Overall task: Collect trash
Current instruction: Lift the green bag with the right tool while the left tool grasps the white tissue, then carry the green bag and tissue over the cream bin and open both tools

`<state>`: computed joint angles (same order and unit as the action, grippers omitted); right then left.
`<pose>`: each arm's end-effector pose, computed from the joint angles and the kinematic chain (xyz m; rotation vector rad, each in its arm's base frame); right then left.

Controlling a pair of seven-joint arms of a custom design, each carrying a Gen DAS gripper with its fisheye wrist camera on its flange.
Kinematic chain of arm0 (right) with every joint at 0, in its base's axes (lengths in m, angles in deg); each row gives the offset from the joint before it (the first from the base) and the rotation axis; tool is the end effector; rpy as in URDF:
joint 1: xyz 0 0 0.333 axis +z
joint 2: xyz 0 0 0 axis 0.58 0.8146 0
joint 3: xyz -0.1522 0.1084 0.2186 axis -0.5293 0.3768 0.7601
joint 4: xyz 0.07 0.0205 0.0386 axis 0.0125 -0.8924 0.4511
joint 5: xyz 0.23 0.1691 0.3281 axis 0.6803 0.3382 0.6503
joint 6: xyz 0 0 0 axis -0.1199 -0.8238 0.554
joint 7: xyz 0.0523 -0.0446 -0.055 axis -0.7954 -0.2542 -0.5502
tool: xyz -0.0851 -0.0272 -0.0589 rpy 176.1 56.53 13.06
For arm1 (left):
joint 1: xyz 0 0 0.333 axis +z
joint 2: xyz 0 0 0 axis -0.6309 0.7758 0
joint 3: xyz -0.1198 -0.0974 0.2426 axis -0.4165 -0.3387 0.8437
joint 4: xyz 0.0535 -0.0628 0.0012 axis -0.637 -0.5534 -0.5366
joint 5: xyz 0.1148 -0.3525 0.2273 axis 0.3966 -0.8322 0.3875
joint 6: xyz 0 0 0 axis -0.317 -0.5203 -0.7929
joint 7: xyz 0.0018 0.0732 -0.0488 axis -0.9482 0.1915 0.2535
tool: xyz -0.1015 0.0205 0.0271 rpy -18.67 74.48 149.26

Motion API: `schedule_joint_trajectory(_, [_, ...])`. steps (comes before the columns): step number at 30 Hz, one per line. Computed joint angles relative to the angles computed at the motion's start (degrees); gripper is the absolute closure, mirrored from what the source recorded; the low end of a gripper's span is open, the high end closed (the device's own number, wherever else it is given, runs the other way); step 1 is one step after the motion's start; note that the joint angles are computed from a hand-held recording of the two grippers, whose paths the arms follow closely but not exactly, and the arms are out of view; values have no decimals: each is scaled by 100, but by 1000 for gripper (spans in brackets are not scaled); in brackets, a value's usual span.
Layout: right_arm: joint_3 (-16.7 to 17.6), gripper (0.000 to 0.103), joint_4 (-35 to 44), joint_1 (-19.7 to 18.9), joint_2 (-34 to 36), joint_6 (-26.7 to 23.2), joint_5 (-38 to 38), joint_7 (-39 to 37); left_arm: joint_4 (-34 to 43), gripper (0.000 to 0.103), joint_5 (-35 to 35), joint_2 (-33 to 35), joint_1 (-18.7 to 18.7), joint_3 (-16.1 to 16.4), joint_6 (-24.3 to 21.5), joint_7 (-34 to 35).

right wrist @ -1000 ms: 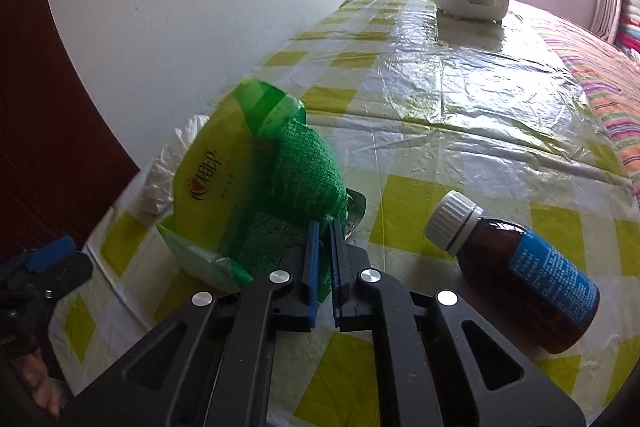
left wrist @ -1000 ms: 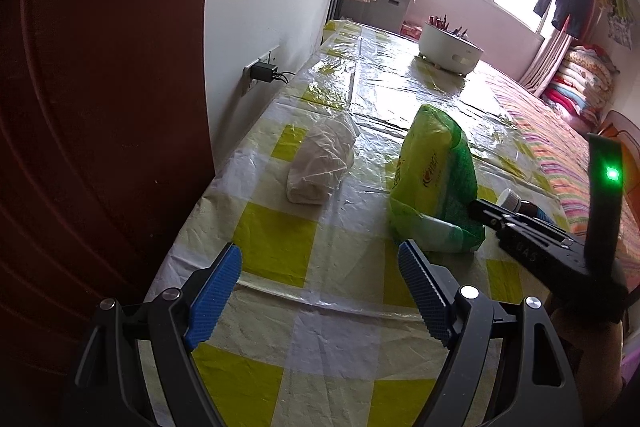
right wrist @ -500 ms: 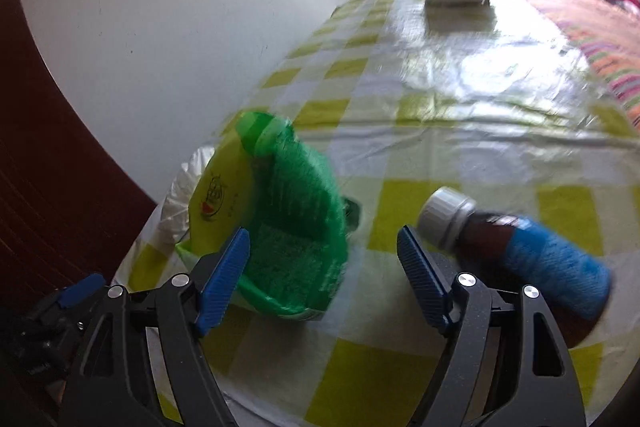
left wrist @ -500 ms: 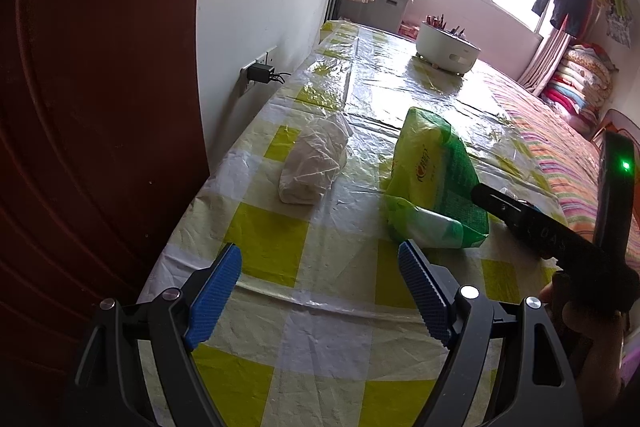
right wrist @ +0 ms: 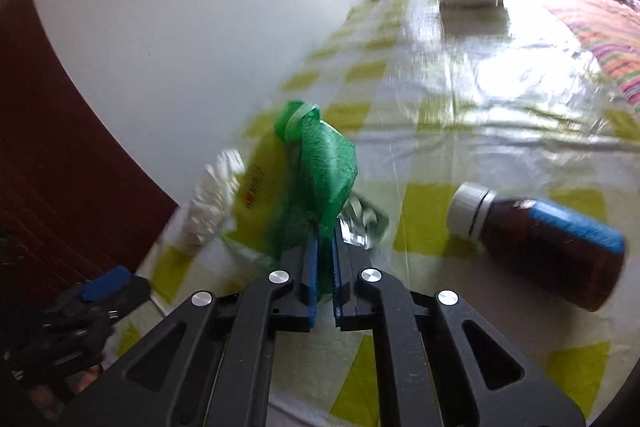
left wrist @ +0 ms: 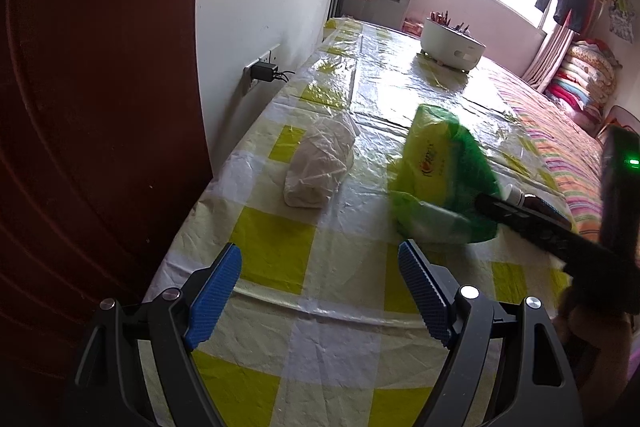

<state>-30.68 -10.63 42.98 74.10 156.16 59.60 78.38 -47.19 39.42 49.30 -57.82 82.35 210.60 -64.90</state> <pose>0.7294 0.2344 0.3408 -1.9951 1.1137 0.0030 0.5981 -0.2877 0.3110 -2.1803 1.2115 -0.6814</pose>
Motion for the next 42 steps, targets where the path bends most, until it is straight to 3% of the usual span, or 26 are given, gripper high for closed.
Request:
schedule_joint_trajectory(5, [291, 99, -518, -552, -523, -45, 1321, -815, -12, 25, 150, -48, -6, 35, -160, -118])
schedule_joint_trajectory(11, [70, 99, -1010, -799, -1017, -492, 2568, -1366, 253, 25, 272, 86, 14, 46, -379, 135])
schedule_joint_trajectory(20, [-333, 99, -1315, -531, -1308, -889, 3046, -1618, 1308, 25, -117, 863, -11, 147, -877, 1387])
schedule_joint_trajectory(24, [-428, 99, -1565, -484, -1522, -995, 3183, -1791, 1820, 25, -668, 1287, 18, 190, -882, 2167])
schedule_joint_trajectory(29, [-561, 99, -1642, -471, -1548, -1082, 3283, -1928, 2187, 25, -1199, 1652, -8, 330, -821, 2591])
schedule_joint_trajectory(30, [-575, 98, -1652, -472, -1554, -1091, 3278, -1931, 2183, 31, -1231, 1663, -19, 383, -745, 2561])
schedule_joint_trajectory(32, [-596, 98, -1629, -479, -1512, -1044, 3327, -1961, 2130, 71, -1415, 1658, 53, 395, -546, 2623])
schedule_joint_trajectory(35, [-616, 98, -1655, -514, -1530, -1022, 3376, -1976, 1914, 82, -1433, 1548, 25, 521, -167, 2380])
schedule_joint_trajectory(42, [-690, 98, -1805, -589, -1685, -982, 3557, -2131, 1712, 85, -1124, 1371, -156, 627, -37, 2038])
